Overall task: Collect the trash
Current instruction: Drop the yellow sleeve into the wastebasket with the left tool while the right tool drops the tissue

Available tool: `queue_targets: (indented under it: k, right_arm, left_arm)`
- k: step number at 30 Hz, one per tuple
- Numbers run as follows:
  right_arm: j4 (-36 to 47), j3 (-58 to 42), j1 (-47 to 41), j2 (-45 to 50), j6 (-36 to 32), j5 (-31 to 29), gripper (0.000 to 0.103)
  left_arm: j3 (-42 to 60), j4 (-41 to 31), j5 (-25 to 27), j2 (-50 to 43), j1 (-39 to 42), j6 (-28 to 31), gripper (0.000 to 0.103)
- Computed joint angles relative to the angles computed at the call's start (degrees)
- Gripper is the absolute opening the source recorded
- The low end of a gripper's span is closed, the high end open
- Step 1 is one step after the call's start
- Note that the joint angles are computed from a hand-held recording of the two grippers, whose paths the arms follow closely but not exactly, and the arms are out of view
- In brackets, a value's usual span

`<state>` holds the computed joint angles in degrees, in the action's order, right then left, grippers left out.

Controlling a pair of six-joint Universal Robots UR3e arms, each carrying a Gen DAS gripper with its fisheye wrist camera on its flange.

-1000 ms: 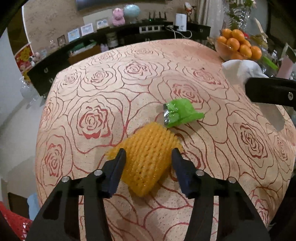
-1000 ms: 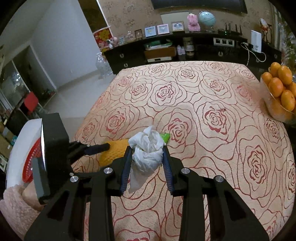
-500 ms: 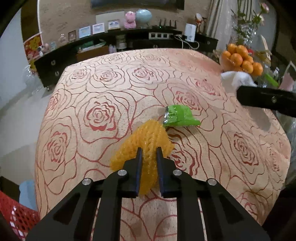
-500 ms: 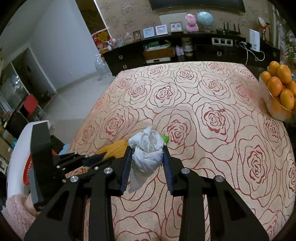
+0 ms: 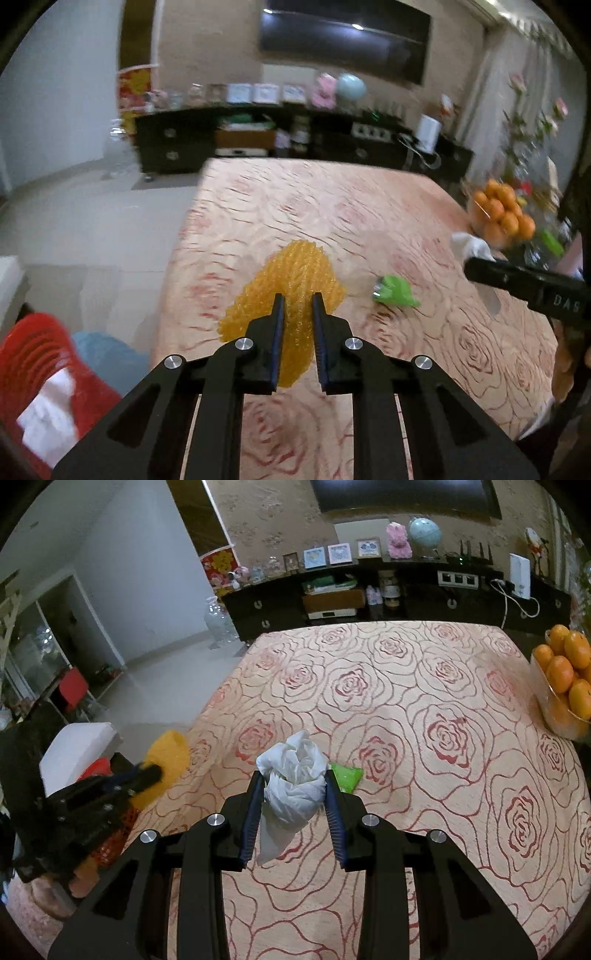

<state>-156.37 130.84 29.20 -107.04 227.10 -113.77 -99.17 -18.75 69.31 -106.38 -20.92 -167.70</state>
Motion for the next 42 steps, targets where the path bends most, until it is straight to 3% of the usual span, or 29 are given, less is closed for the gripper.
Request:
queue_targets:
  k: [8, 18, 24, 33, 42]
  right_arm:
    - [-1.9, -6.7, 3.7, 7.3, -0.4, -1.9, 0.032]
    - [-3.6, -21.6, 8.5, 20.5, -5.1, -1.6, 0.032]
    - [-3.1, -36.1, 11.5, 32.3, -10.2, 1.2, 0.032]
    - [2.2, -60.9, 12.8, 50.2, -16.4, 11.1, 0.033]
    - [11.4, -79.3, 13.0, 61.9, -18.2, 15.5, 0.033]
  left_arm:
    - [-10.1, 5.6, 0.8, 10.6, 7.1, -3.2, 0.014]
    - [-17.6, 6.8, 4.0, 19.6, 16.4, -4.4, 0.014]
    - [-20.1, 5.4, 3.4, 22.4, 22.9, -2.9, 0.014]
    - [-22.9, 3.4, 0.1, 24.3, 31.9, 0.2, 0.014]
    - [-22.5, 1.3, 0.3, 22.2, 33.5, 2.0, 0.014]
